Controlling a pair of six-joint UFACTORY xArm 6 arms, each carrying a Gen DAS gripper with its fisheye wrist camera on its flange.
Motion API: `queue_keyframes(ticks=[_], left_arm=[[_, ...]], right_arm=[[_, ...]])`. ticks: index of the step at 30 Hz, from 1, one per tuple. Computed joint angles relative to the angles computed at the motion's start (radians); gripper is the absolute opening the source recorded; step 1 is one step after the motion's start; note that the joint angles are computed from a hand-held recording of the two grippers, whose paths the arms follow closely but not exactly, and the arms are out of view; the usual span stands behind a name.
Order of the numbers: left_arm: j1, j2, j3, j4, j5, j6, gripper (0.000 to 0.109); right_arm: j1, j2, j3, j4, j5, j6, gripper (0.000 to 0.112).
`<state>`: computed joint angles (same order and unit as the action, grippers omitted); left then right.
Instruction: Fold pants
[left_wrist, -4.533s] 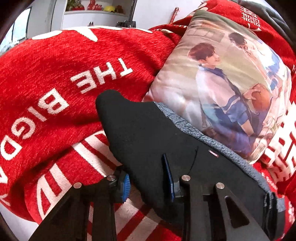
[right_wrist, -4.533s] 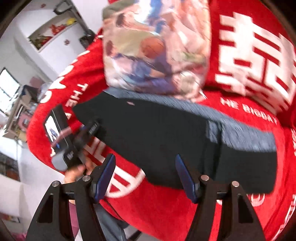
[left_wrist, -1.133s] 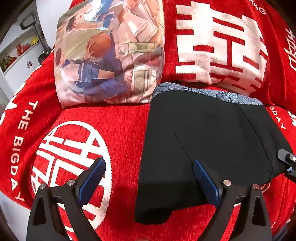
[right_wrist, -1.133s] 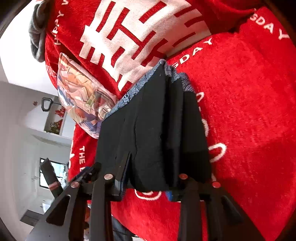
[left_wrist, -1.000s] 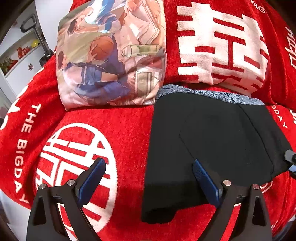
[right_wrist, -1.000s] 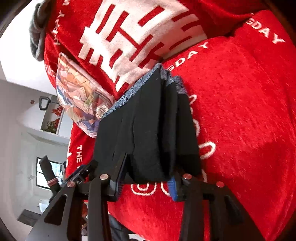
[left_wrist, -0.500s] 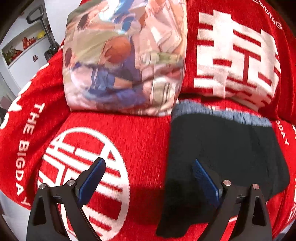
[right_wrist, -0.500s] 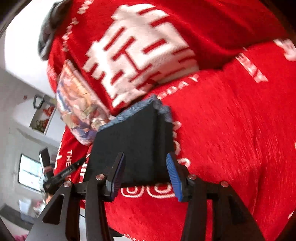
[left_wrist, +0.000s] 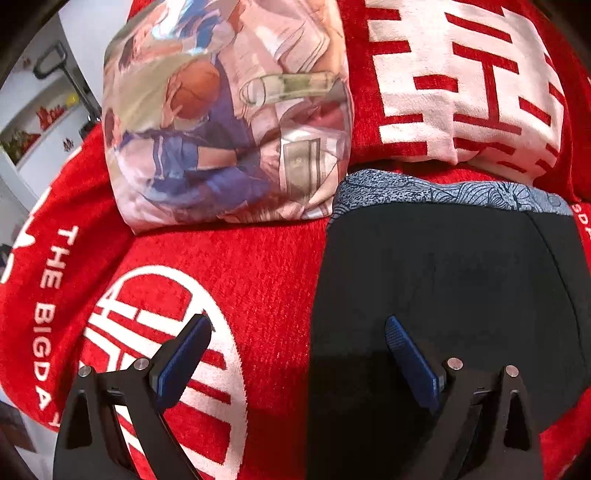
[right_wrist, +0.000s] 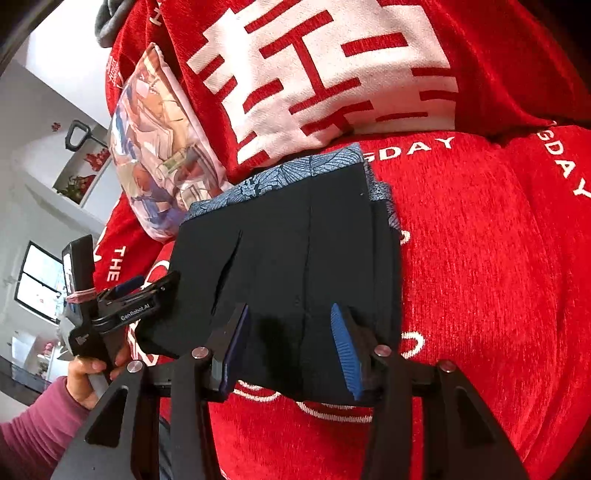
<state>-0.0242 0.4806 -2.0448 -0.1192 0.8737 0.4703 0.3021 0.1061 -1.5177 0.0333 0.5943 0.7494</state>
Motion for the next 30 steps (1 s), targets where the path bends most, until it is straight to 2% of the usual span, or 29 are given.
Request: queue_keyframes(ticks=[5,8,10,17,23,30], left_arm=[[-0.003,0.001,-0.017,0.019,0.010,-0.011,0.097],[-0.003,-0.033,0.041,0.032,-0.035,0.010,0.102],[-0.001,-0.041,0.051,0.023,-0.037,0.027,0.102],[0.009,-0.025,0.007,-0.005,0.027,0.023,0.101],[0.006,-0.038,0.024,-0.003,0.022,0.039,0.102],[0.019,0.007,-0.059,-0.035,0.104,0.034,0.102]], right_arm=[[0.005,-0.024,0.009,-0.029,0.018,0.049,0.051],[0.003,-0.080,0.086,0.019,-0.038,0.040,0.063],[-0.007,-0.124,0.137,0.021,-0.038,0.072,0.064],[-0.033,-0.210,0.260,0.053,-0.079,0.126,0.065],[-0.035,-0.216,0.278,0.081,-0.083,0.109,0.068],[-0.038,-0.201,0.275,0.136,-0.088,0.061,0.070]])
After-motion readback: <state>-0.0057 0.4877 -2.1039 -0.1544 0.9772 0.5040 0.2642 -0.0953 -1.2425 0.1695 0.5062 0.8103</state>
